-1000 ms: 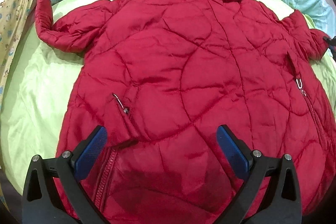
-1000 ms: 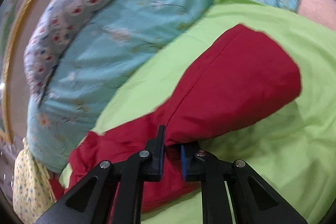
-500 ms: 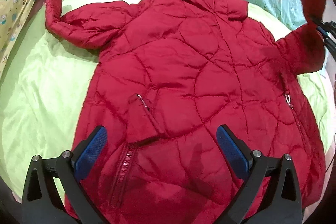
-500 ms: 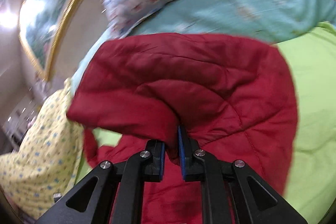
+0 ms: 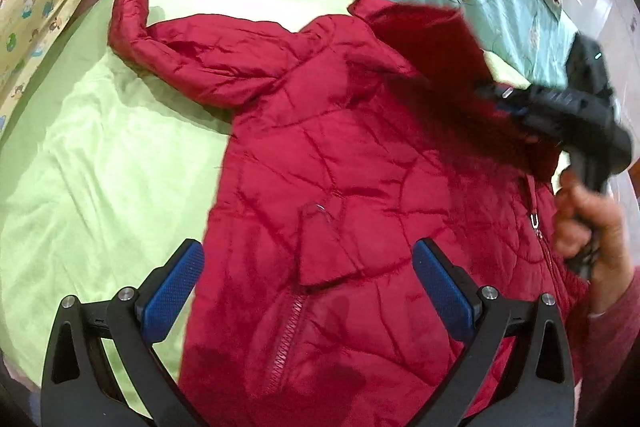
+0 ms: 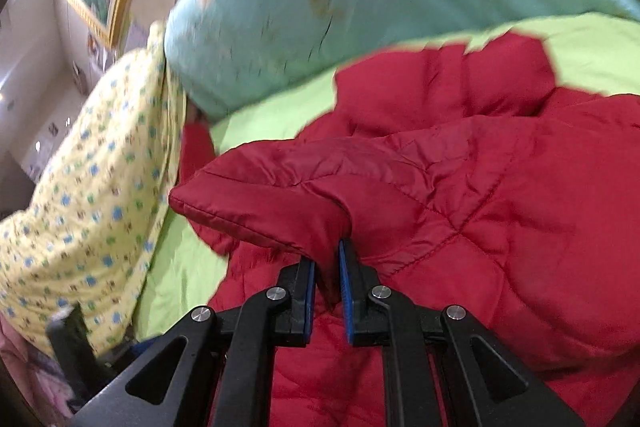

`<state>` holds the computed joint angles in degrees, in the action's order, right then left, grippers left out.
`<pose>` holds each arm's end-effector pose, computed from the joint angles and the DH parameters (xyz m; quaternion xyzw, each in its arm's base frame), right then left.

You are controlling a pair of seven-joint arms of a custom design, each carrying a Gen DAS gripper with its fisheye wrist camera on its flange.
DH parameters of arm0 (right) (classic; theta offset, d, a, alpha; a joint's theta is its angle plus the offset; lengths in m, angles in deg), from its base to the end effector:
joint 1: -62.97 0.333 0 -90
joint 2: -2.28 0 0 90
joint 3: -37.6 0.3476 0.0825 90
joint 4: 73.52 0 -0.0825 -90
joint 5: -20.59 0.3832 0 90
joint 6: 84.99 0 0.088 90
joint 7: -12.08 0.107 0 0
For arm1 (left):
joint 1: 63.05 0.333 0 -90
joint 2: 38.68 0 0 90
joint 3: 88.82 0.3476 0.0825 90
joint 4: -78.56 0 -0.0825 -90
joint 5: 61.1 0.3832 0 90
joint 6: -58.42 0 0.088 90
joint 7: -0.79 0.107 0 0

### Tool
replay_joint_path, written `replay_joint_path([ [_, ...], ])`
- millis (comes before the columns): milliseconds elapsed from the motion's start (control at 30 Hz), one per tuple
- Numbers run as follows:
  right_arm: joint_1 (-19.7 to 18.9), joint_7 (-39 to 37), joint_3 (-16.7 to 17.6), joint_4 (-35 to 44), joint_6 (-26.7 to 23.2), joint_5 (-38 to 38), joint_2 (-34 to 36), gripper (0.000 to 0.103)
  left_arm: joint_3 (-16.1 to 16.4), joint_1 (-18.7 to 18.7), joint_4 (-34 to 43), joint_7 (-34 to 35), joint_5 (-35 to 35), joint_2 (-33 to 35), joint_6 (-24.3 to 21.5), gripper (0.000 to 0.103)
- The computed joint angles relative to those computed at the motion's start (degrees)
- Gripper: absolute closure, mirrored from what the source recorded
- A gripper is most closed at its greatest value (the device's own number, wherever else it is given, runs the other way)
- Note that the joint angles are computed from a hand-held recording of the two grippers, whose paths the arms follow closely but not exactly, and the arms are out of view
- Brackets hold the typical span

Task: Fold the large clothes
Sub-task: 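Fold the held sleeve across the jacket body with the right gripper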

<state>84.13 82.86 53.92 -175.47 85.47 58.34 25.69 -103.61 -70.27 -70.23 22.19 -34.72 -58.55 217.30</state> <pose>0.5990 0.3701 0.4447 -0.7341 0.5354 -0.0316 0.4164 0.3973 -0.1858 0.4523 -0.8004 0.5217 -0.2380 0.1747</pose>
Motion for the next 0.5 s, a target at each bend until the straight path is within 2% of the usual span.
replay_joint_path([
  [133,2.39,2.22,-1.46,1.58,-1.74,-3.01,2.89,0.092,2.77,-0.27,-1.13,2.29,-2.38,0.42,3.71,0.000],
  [233,3.76,3.64,-3.10,2.00,-2.06,-5.88,3.91,0.090,6.76,-2.12,-1.67,7.45,-7.68,1.69,8.14,0.000],
  [300,4.27,4.45,-3.40,2.49,-2.12,-7.21,4.44,0.088,13.28,-7.77,-1.74,15.57,-16.44,3.47,12.90,0.000],
  [367,4.38,4.57,-3.36,2.26,-1.59,-8.24,4.56,0.087,17.02,-11.28,-0.42,21.24,-22.20,4.91,14.81,0.000],
  [467,3.99,4.33,-2.65,1.50,-0.19,-8.67,4.49,0.087,21.34,-15.40,4.22,29.64,-29.40,8.84,15.52,0.000],
  [500,3.98,4.48,-2.62,1.38,0.08,-8.86,4.46,0.087,24.87,-19.36,6.43,35.61,-35.82,10.71,15.48,0.000],
])
